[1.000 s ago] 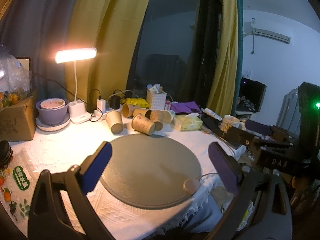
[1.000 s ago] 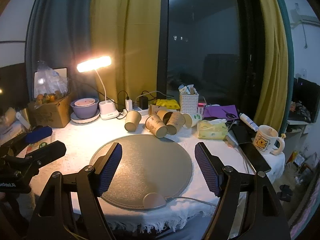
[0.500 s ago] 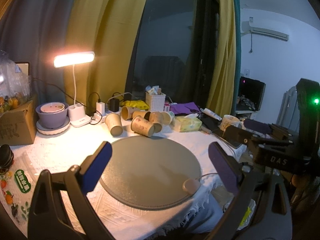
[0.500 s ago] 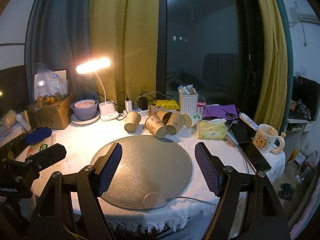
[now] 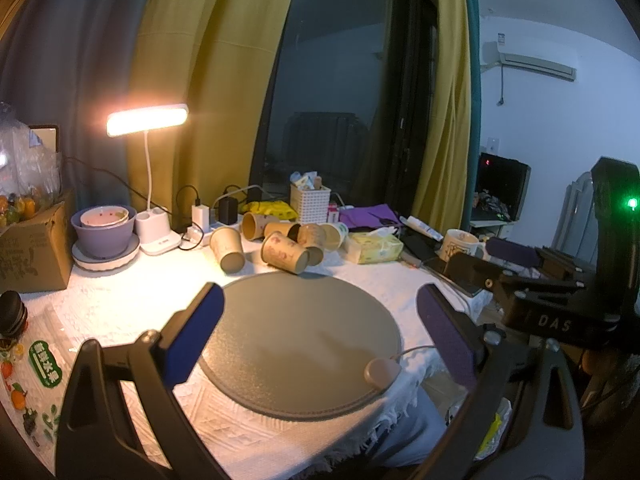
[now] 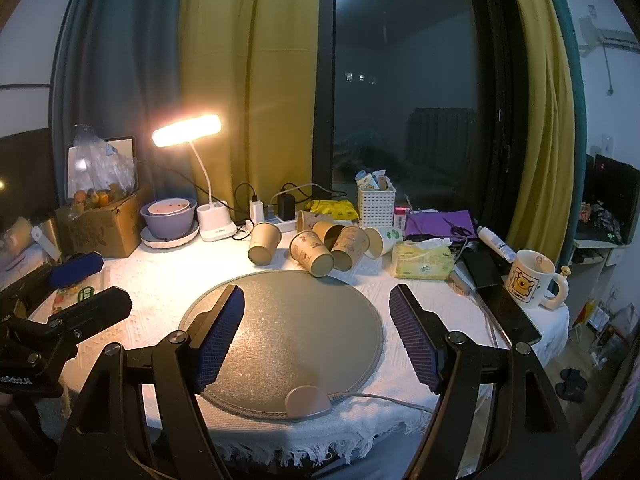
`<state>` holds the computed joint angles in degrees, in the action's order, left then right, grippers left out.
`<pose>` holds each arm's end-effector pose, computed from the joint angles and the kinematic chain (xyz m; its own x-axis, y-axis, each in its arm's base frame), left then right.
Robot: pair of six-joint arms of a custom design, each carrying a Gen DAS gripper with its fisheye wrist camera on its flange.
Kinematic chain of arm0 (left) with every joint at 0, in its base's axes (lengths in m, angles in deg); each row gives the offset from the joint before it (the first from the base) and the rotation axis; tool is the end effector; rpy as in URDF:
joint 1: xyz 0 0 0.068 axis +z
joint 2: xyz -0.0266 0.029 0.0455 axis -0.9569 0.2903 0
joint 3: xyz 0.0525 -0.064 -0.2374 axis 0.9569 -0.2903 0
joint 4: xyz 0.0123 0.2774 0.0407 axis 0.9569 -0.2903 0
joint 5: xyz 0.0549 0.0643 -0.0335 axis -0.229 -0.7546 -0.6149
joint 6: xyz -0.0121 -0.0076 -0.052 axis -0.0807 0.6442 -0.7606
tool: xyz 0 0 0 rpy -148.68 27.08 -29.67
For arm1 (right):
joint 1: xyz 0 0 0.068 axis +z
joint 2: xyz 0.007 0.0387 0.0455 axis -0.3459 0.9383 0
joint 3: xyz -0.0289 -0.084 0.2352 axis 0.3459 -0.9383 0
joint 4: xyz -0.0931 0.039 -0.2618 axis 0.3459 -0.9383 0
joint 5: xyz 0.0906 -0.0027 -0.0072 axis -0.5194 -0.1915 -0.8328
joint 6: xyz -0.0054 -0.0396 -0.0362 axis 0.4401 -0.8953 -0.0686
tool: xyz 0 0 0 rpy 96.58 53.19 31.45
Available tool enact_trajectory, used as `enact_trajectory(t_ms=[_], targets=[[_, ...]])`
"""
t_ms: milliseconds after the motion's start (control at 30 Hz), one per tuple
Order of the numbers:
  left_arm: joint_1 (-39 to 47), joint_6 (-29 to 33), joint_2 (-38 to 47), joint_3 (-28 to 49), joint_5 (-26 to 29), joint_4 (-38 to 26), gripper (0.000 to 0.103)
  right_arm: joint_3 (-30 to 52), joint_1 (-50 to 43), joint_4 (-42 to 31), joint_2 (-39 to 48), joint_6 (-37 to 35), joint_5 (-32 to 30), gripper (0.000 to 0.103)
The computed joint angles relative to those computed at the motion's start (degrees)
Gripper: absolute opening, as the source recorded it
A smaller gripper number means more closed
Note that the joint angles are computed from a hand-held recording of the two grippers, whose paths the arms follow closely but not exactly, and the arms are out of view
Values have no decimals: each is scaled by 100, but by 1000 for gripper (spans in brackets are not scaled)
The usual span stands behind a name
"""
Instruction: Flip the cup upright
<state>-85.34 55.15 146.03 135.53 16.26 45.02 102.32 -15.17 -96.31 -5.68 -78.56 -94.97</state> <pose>0.2951 -0.0646 0.2940 -0.3266 -0.0900 -0.9409 0.1778 0.9718 -0.1547 0.3116 0.0351 0.3120 -0.3263 -0.1744 -0.9290 -0.3319 0.9414 -0.0602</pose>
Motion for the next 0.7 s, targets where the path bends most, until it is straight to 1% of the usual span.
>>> enact_trajectory(t_ms=[700], targets=[[17, 7, 14, 55, 35, -21, 98, -20, 8, 13, -14, 1, 7, 78]])
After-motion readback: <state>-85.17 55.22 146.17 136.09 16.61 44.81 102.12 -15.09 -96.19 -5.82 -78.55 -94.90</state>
